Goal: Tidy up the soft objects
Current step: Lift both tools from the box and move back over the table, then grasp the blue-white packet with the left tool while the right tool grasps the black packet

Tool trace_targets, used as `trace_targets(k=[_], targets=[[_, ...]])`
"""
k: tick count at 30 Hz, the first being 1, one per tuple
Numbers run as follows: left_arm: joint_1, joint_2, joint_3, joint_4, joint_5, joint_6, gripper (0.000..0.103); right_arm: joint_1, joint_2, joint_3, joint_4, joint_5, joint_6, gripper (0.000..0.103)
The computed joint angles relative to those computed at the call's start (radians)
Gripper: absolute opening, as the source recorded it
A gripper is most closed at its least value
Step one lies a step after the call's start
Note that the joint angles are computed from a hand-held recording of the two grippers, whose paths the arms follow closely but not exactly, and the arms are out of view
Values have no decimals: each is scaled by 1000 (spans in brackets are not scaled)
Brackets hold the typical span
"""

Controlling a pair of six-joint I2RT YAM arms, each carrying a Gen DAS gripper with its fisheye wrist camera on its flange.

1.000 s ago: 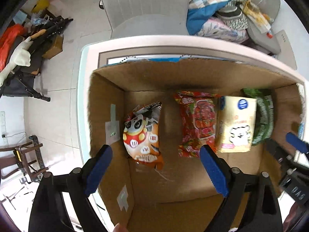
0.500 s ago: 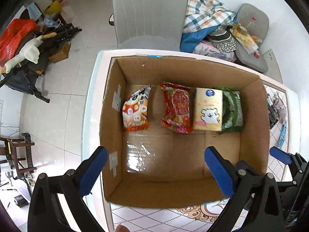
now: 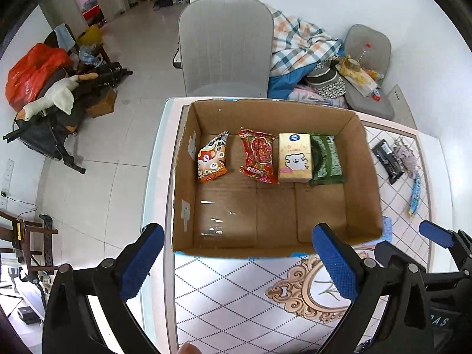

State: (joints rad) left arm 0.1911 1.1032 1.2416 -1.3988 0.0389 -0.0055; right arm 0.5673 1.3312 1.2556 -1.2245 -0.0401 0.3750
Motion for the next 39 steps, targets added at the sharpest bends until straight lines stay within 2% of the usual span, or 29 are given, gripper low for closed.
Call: trace_targets(k=[5, 8, 11, 14, 15, 18, 21, 26, 30, 33, 36, 38, 39], targets=[[-29, -31, 51, -56, -5, -30, 103, -7, -56, 33, -51, -23, -5, 103], [-96, -22, 94, -68, -17, -79, 103, -43, -80, 47, -70, -55, -31, 103], [-261, 20, 144, -65, -97, -138, 103, -151, -113, 46, -99, -101, -93, 103], [-491, 96, 185, -28, -191, -184, 103, -345, -143, 29, -143, -150, -206, 103], [-564, 140, 203, -13, -207, -184, 103, -459, -153, 15, -162, -163, -277, 103], [-720, 279, 249, 44, -208, -142, 103, -781, -129, -11, -195, -185, -484, 103], [-883, 500, 332, 85, -256, -17, 103, -1064, -46, -25, -175, -168, -663, 103], [-1023, 824, 455, 108, -284, 173, 103, -1337, 144, -7, -84, -119, -812, 103], [-1062, 1077, 566, 91, -266, 235, 103, -1448, 277, 5, -18, -92, -871, 103], [-1068, 1219, 647, 57, -226, 247, 103, -1471, 352, 14, 16, -68, -886, 103], [-1076, 1302, 693, 28, -197, 262, 103, -1464, 411, 29, 45, -52, -889, 103], [-1078, 1337, 713, 21, -183, 259, 92, -1442, 443, 46, 55, -49, -882, 103], [-1075, 1352, 727, 14, -176, 247, 76, -1430, 465, 60, 61, -46, -879, 103]])
